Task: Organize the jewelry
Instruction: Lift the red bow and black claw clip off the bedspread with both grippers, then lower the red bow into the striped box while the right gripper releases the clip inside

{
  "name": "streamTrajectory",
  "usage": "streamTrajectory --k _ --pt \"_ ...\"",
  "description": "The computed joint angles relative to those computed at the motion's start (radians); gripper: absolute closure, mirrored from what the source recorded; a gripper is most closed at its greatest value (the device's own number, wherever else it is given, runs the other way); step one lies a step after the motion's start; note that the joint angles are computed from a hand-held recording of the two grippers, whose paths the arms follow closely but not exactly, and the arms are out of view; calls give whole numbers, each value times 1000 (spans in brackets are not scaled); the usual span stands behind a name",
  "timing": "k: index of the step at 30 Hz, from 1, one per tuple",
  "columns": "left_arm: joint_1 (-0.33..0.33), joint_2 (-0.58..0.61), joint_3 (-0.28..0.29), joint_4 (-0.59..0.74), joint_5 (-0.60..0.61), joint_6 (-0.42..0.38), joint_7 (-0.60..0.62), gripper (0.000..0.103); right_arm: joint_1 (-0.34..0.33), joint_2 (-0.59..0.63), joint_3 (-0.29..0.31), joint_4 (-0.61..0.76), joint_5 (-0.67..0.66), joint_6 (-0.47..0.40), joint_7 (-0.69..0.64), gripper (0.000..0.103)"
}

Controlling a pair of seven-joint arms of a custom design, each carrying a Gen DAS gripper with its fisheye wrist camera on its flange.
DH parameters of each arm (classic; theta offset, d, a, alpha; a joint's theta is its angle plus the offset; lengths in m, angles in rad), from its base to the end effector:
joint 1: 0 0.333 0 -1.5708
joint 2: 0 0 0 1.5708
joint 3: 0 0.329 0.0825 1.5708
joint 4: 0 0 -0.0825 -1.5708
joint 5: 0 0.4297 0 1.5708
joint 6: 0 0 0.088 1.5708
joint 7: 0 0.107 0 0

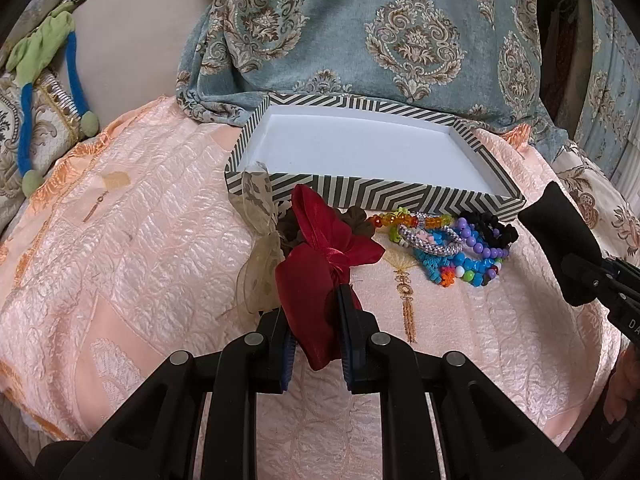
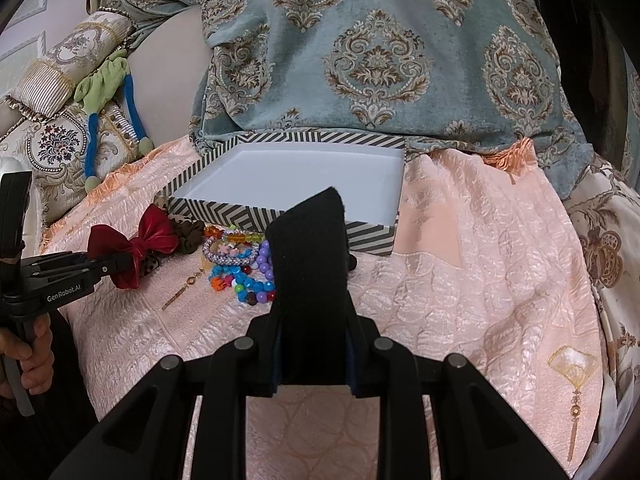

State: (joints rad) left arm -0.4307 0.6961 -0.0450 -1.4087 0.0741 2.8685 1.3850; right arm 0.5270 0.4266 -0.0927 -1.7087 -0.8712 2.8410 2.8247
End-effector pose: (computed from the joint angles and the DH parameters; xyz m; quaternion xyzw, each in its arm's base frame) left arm 0.7347 -0.3723 0.3688 -0.5389 0.7552 -0.3302 0.1738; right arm 0.6547 0.3574 0.3977 -0.6299 0.6589 -0.2532 0.3241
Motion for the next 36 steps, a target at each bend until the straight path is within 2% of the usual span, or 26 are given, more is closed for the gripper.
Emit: streamTrajectory --k 16,19,22,25,29,32,34,36 --pt "3 0 -4 1 0 -2 1 103 1 4 -2 6 1 3 1 79" --pt "5 0 -4 -1 1 -1 6 103 -22 0 15 15 44 17 -28 79" --pt "6 -1 -3 -5 0 1 6 103 -45 16 32 66 106 -8 -93 79" --pt "4 0 4 -8 3 0 4 103 -46 58 18 159 125 -28 -147 79" --pt "-2 7 12 4 13 -14 -3 103 -43 130 -19 270 138 -4 -161 79" --pt "-9 13 20 15 27 -30 -10 103 -19 170 -81 294 114 57 -102 79" --pt "-14 16 25 21 37 -37 -18 103 7 176 -136 261 77 112 -3 79" --pt "-6 16 16 28 36 -31 -15 103 -42 181 -77 253 176 75 -73 79"
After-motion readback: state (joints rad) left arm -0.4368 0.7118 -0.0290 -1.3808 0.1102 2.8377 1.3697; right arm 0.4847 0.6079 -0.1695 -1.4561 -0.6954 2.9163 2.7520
